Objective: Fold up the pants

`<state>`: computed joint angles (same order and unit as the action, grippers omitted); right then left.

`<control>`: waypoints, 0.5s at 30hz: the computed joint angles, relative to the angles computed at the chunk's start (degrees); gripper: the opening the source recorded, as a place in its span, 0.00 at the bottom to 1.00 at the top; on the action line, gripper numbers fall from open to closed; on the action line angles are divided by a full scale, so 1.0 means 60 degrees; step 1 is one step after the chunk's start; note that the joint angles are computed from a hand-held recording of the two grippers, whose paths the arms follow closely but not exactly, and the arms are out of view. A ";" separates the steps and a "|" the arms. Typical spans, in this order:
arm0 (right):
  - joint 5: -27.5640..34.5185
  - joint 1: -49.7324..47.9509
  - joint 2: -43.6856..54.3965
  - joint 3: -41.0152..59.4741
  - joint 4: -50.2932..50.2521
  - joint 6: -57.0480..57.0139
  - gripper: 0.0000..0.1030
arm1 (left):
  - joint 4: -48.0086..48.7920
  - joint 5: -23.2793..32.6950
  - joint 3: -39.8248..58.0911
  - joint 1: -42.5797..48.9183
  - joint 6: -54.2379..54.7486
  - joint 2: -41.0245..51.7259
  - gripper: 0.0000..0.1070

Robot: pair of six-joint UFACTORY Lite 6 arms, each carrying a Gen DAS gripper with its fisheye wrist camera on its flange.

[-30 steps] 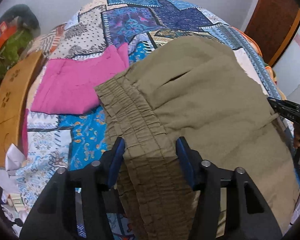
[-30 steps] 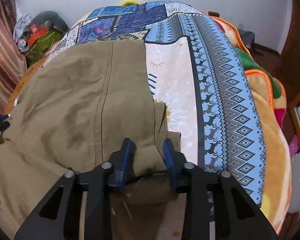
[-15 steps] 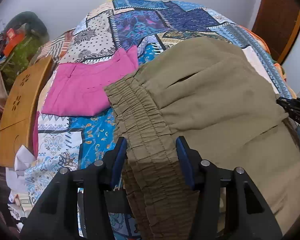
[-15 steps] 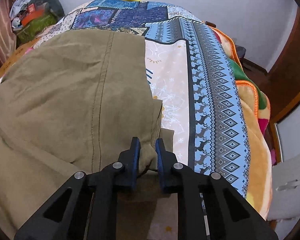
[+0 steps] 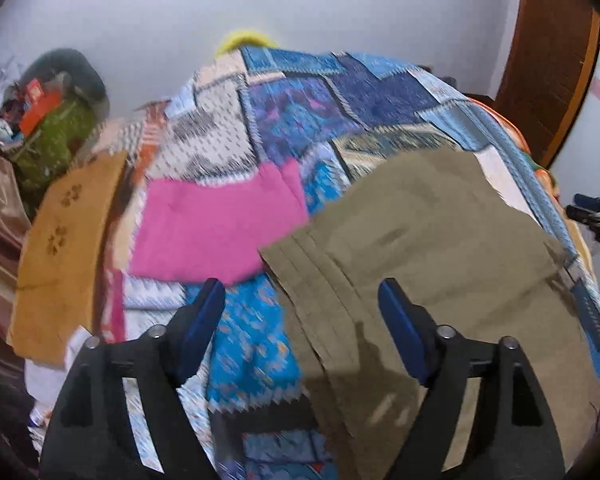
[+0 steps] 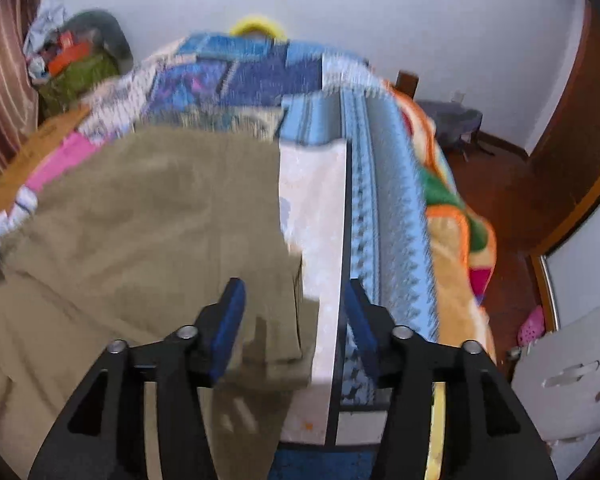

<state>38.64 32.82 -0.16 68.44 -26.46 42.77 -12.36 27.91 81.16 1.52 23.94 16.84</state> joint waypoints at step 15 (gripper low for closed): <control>-0.0637 -0.1548 0.4990 0.5015 0.1695 -0.2155 0.50 | -0.0518 0.1901 0.6515 0.0054 -0.0889 0.5999 0.77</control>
<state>34.82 23.53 29.78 98.53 -16.29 29.84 -15.47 39.32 120.25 1.84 18.61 52.84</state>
